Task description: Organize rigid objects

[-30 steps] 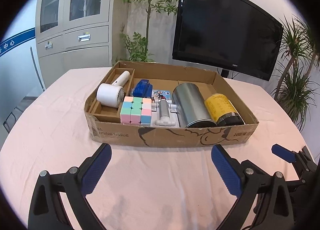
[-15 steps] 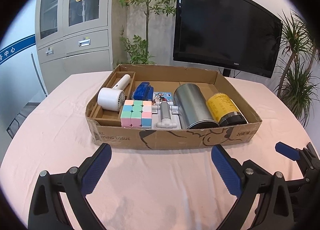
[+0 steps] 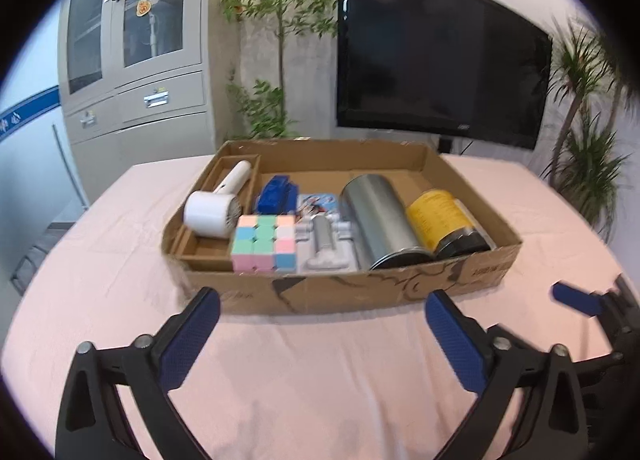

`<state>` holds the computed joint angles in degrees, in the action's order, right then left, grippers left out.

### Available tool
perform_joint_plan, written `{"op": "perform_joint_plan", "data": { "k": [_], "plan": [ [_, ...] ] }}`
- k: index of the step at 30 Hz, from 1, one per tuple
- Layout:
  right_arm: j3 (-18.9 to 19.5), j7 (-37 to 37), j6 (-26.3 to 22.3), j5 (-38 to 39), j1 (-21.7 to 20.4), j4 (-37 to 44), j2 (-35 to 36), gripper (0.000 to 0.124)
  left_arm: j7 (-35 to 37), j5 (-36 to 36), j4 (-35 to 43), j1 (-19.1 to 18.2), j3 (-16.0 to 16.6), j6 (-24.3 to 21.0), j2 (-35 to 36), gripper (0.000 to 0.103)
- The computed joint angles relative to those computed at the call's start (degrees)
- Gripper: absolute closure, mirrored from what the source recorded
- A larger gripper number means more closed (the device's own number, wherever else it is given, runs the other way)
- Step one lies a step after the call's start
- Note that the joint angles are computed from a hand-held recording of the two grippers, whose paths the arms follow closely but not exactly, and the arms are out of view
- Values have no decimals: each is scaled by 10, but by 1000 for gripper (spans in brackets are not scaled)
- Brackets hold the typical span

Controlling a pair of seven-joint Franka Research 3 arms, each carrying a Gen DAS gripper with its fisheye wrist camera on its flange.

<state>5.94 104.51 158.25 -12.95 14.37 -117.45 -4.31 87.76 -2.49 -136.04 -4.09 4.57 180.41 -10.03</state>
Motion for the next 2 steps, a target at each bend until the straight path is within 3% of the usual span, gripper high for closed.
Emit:
{"op": "perform_joint_plan", "data": {
  "k": [2],
  "plan": [
    [-1,-6,-3,9,1,7,7,22,63,-77,12,-80,70,-2,7,1]
  ]
}}
